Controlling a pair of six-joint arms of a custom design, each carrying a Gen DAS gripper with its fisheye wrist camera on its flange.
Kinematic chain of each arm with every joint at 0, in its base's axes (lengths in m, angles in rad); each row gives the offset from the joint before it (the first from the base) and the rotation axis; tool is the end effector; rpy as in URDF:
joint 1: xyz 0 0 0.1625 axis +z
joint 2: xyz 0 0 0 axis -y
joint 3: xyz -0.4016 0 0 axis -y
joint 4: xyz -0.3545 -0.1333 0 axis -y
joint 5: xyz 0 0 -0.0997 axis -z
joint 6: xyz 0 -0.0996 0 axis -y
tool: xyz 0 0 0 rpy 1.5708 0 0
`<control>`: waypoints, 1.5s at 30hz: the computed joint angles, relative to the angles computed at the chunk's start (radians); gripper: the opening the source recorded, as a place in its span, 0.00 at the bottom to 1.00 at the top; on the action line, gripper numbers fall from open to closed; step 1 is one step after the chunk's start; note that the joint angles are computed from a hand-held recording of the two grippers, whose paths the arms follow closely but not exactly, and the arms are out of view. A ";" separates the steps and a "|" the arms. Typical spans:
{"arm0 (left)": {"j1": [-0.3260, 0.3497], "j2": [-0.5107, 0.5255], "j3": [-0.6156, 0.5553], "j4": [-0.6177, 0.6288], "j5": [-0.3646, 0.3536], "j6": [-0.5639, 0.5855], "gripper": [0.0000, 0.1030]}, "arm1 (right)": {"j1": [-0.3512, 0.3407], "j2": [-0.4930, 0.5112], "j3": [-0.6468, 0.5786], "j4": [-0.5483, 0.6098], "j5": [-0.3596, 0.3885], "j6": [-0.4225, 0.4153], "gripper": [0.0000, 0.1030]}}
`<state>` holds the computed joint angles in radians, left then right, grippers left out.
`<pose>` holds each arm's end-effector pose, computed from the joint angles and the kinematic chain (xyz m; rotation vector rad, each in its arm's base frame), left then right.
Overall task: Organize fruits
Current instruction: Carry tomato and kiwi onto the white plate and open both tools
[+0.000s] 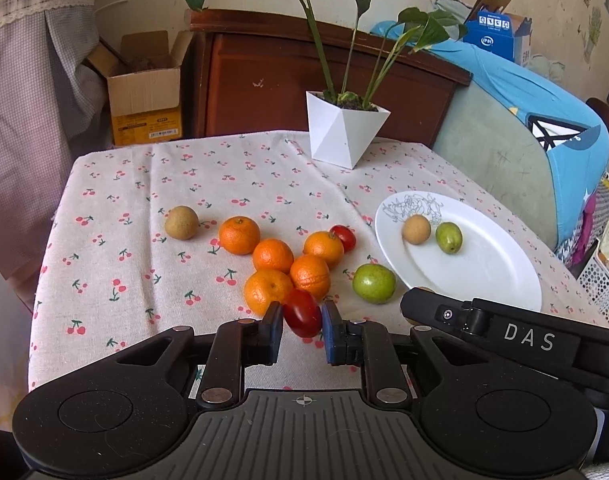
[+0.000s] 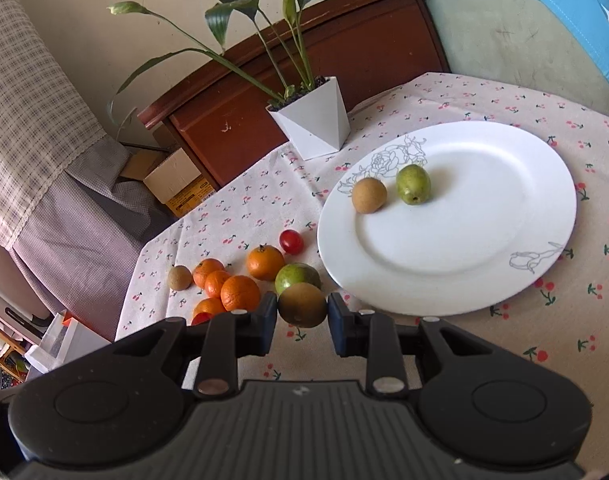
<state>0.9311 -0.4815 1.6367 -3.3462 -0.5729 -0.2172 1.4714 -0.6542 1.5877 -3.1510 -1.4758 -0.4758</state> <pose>-0.1910 -0.6202 0.0382 0.0863 2.2481 -1.1477 0.0757 -0.6798 0.1029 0.5859 -2.8302 0.9676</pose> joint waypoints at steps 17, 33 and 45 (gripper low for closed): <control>0.004 0.084 -0.217 0.040 -0.163 0.192 0.18 | -0.020 -0.017 -0.030 -0.133 -0.045 0.157 0.27; 0.040 0.145 -0.327 0.145 -0.216 0.169 0.18 | -0.030 0.005 -0.067 -0.113 -0.108 0.236 0.30; 0.028 0.129 -0.304 0.129 -0.169 0.157 0.29 | -0.037 0.000 -0.063 -0.105 -0.073 0.260 0.31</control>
